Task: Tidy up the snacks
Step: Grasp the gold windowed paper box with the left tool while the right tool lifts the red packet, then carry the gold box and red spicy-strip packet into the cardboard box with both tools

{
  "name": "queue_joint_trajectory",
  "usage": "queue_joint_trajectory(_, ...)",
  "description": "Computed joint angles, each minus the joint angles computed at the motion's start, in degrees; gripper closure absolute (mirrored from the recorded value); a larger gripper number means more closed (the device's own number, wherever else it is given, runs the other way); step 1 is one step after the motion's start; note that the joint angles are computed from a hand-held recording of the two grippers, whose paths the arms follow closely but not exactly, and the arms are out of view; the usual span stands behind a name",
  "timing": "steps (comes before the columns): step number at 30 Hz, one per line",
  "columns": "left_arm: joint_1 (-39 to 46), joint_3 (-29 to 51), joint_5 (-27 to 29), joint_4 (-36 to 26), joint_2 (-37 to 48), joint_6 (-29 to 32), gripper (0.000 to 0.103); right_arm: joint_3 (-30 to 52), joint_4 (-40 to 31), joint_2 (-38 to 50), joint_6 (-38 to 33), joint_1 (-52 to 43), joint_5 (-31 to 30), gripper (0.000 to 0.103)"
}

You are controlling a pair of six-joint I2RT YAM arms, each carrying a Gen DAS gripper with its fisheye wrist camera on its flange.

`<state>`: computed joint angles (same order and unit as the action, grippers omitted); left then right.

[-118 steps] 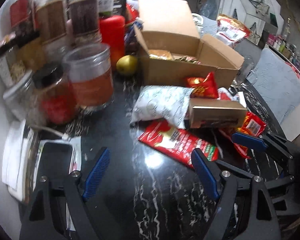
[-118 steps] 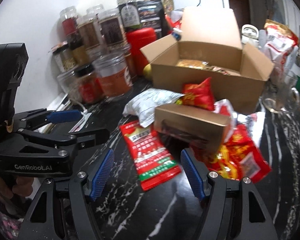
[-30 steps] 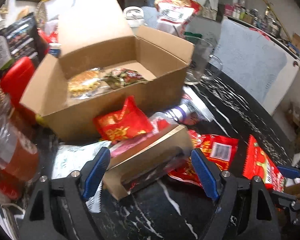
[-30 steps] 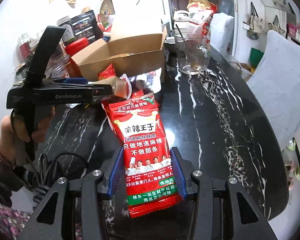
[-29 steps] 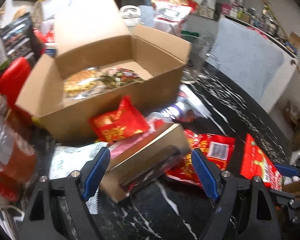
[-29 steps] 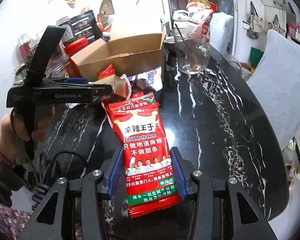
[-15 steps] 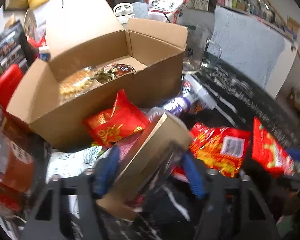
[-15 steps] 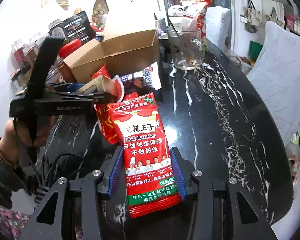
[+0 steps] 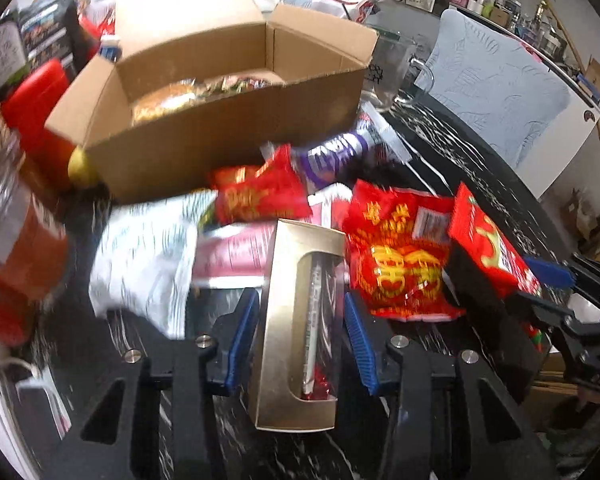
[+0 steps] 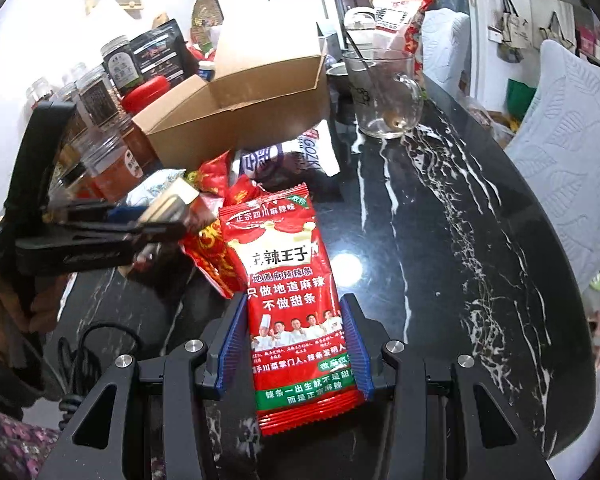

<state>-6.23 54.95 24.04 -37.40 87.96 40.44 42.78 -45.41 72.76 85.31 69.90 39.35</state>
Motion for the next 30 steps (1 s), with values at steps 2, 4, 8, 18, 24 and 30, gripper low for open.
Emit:
queue_joint_trajectory(2,0.16,-1.23,-1.01,1.3,0.12,0.17,0.059,0.35,0.07,0.42,-0.25,0.04,0.11,0.057)
queue_joint_trajectory(4,-0.17,-1.86,-1.8,2.6,0.85,-0.51,0.059,0.62,0.25,0.95,-0.55,-0.04,-0.05,0.057)
queue_joint_trajectory(8,-1.02,-3.77,-3.36,5.8,1.95,-2.12,0.059,0.99,0.56,1.91,-0.73,0.23,-0.43,0.057)
queue_joint_trajectory(18,1.54,-9.79,0.11,12.06,-1.97,-1.77,0.065,-0.12,2.24,3.37,0.53,-0.58,-1.83,0.058)
queue_joint_trajectory(24,5.72,-7.66,3.78,6.75,-2.9,-0.63,0.065,-1.03,2.87,2.86,0.53,-1.65,-2.0,0.058)
queue_joint_trajectory(30,9.72,-5.8,7.17,2.02,-3.47,1.11,0.065,0.24,0.51,2.94,1.65,-1.44,-1.2,0.059)
